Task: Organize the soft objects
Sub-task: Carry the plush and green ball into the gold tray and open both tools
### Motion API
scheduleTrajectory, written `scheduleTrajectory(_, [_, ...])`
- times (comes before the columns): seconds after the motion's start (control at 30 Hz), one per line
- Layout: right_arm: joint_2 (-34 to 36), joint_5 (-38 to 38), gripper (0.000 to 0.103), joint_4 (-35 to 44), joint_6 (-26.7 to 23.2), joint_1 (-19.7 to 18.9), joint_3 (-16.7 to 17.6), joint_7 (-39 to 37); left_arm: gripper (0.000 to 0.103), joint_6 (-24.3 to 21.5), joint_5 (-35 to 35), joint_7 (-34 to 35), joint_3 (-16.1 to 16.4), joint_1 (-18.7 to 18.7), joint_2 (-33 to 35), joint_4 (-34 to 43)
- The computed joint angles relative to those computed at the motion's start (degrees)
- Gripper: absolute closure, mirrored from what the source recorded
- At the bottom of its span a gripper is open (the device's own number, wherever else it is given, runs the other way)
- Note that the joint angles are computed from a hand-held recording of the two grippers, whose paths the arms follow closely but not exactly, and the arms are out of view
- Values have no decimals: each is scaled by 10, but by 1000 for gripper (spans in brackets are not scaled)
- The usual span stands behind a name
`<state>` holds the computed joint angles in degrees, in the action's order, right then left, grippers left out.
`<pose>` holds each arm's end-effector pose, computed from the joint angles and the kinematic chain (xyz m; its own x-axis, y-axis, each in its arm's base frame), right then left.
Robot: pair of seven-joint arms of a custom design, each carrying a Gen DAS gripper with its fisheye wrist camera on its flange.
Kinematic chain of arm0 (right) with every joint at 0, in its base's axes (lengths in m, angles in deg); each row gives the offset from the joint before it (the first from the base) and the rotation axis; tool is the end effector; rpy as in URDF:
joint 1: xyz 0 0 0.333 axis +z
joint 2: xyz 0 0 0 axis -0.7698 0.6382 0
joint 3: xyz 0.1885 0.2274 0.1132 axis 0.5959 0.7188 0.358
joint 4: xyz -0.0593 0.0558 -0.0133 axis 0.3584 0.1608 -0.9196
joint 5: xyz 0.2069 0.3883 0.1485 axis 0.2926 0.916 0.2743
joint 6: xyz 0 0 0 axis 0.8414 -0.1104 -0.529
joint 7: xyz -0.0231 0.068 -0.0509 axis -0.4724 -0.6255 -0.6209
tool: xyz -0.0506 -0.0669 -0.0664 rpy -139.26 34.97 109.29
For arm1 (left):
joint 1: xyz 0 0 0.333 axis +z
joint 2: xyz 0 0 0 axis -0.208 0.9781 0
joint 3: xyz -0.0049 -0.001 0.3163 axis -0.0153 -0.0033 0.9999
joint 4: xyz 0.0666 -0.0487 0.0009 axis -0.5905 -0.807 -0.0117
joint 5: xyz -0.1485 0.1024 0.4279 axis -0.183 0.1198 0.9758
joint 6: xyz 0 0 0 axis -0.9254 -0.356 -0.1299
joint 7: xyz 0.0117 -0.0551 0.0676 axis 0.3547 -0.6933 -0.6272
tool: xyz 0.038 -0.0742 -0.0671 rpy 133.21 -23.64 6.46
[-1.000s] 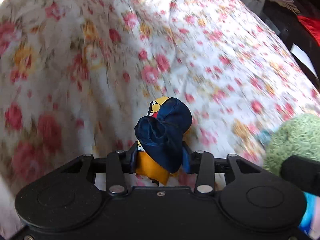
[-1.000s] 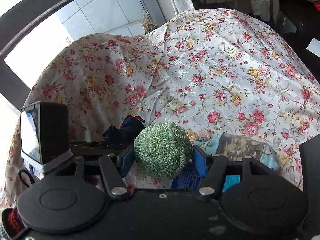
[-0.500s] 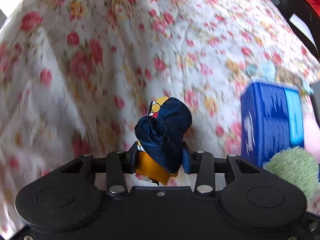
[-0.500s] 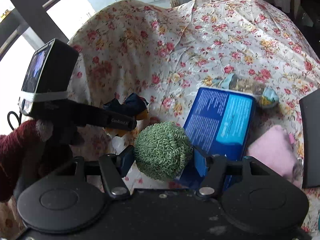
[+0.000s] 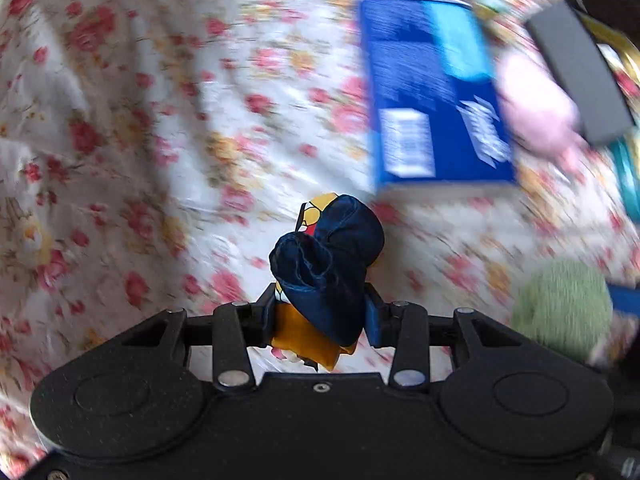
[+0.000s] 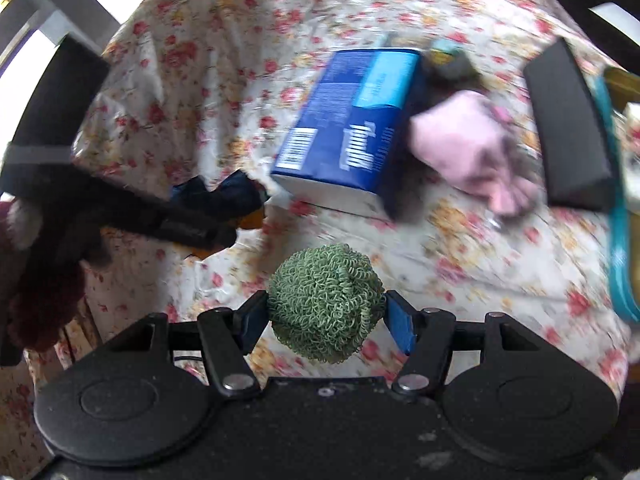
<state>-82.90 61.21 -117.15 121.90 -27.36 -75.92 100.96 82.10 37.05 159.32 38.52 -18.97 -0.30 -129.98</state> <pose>0.4949 0.2437 0.4074 0.0680 -0.9339 -0.3510 -0.9439 0.0537 -0.3259 0.5943 -0.1752 0.4214 -0.3252 -0.9436 -0.0621 -0.9386 0.3301 -0.1001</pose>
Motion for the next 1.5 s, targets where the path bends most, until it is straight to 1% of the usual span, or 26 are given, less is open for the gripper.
scheduleTrajectory(0.1, [-51, -26, 41, -47, 7, -22, 5, 59, 61, -14, -27, 30, -9, -12, -16, -5])
scheduleTrajectory(0.2, [-104, -72, 41, -93, 20, -53, 15, 137, 61, -7, -57, 60, -17, -28, -26, -6])
scheduleTrajectory(0.33, [-162, -139, 41, -142, 43, -107, 31, 252, 61, 44, -85, 109, -28, -51, -27, -6])
scheduleTrajectory(0.4, [-187, -172, 41, -161, 51, -137, 40, 304, 61, 70, -96, 119, -33, -61, -19, 4])
scheduleTrajectory(0.5, [-213, -245, 41, -172, 51, -200, 79, 399, 61, 105, -117, 123, -41, -76, -1, 25])
scheduleTrajectory(0.6, [-224, -310, 41, -172, 43, -252, 110, 477, 61, 148, -130, 130, -49, -88, 24, 50])
scheduleTrajectory(0.67, [-223, -346, 41, -167, 38, -276, 124, 519, 61, 178, -130, 119, -54, -96, 46, 70])
scheduleTrajectory(0.73, [-209, -374, 41, -158, 36, -291, 131, 556, 61, 207, -131, 114, -59, -103, 67, 89])
scheduleTrajectory(0.8, [-196, -388, 41, -153, 35, -293, 123, 582, 61, 231, -114, 91, -62, -111, 90, 112])
scheduleTrajectory(0.83, [-182, -392, 41, -149, 41, -292, 114, 591, 61, 239, -113, 88, -64, -114, 102, 125])
scheduleTrajectory(0.93, [-156, -411, 41, -135, 40, -285, 94, 615, 61, 247, -99, 73, -68, -123, 137, 162])
scheduleTrajectory(1.03, [-146, -449, 41, -124, 18, -285, 95, 647, 61, 258, -80, 57, -69, -135, 170, 192])
scheduleTrajectory(1.1, [-141, -453, 41, -124, 12, -269, 77, 645, 61, 254, -58, 40, -65, -145, 194, 218])
scheduleTrajectory(1.2, [-130, -441, 41, -124, 13, -248, 47, 623, 61, 236, -36, 24, -63, -157, 230, 260])
scheduleTrajectory(1.4, [-117, -414, 40, -124, 23, -230, 22, 592, 61, 204, -3, 7, -58, -181, 300, 346])
scheduleTrajectory(1.5, [-106, -400, 40, -118, 26, -225, 16, 573, 61, 189, 5, 6, -56, -191, 330, 385])
